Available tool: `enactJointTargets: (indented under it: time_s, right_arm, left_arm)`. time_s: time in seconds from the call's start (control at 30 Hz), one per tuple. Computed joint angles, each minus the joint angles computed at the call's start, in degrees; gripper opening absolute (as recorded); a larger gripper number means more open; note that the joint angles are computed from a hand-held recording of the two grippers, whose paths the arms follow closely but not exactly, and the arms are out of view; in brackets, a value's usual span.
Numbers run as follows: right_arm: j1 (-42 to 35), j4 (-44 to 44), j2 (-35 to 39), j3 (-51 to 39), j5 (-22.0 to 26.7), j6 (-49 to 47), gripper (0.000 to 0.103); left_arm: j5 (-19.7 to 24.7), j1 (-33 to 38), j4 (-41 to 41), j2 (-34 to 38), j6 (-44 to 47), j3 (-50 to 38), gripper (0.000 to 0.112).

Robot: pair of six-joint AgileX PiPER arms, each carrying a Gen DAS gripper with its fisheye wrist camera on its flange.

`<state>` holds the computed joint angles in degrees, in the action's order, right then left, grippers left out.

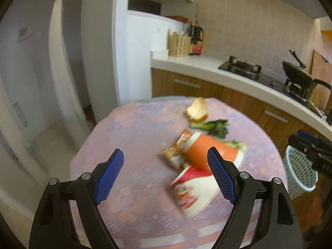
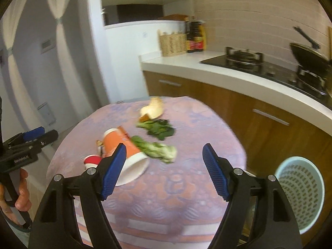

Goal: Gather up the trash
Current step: 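Move both grippers back over the paper cups on the table, then grasp the red-and-white panda cup with left gripper while right gripper grasps the orange cup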

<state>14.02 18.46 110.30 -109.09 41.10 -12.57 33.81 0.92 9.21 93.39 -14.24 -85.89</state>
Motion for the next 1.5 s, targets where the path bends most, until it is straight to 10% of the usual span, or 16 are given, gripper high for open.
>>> enactJointTargets:
  time_s: [0.3, 0.93, 1.17, 1.5]
  right_arm:
    - [3.1, 1.0, 8.3, -7.9, 4.4, 1.0, 0.072]
    - [2.5, -1.9, 14.2, -13.0, 7.2, 6.0, 0.072]
    - [1.6, -1.1, 12.8, -10.6, 5.9, 4.7, 0.072]
    - [2.3, 0.9, 13.5, -11.1, 6.1, 2.6, 0.072]
  left_arm:
    - [2.1, 12.0, -29.4, 2.1, 28.8, 5.0, 0.082]
    - [17.2, 8.1, -46.1, 23.9, 39.8, -15.4, 0.084]
    - [11.5, 4.9, -42.7, 22.1, 37.7, -11.1, 0.082]
    - [8.3, 8.1, -51.0, 13.1, 45.1, 1.3, 0.052]
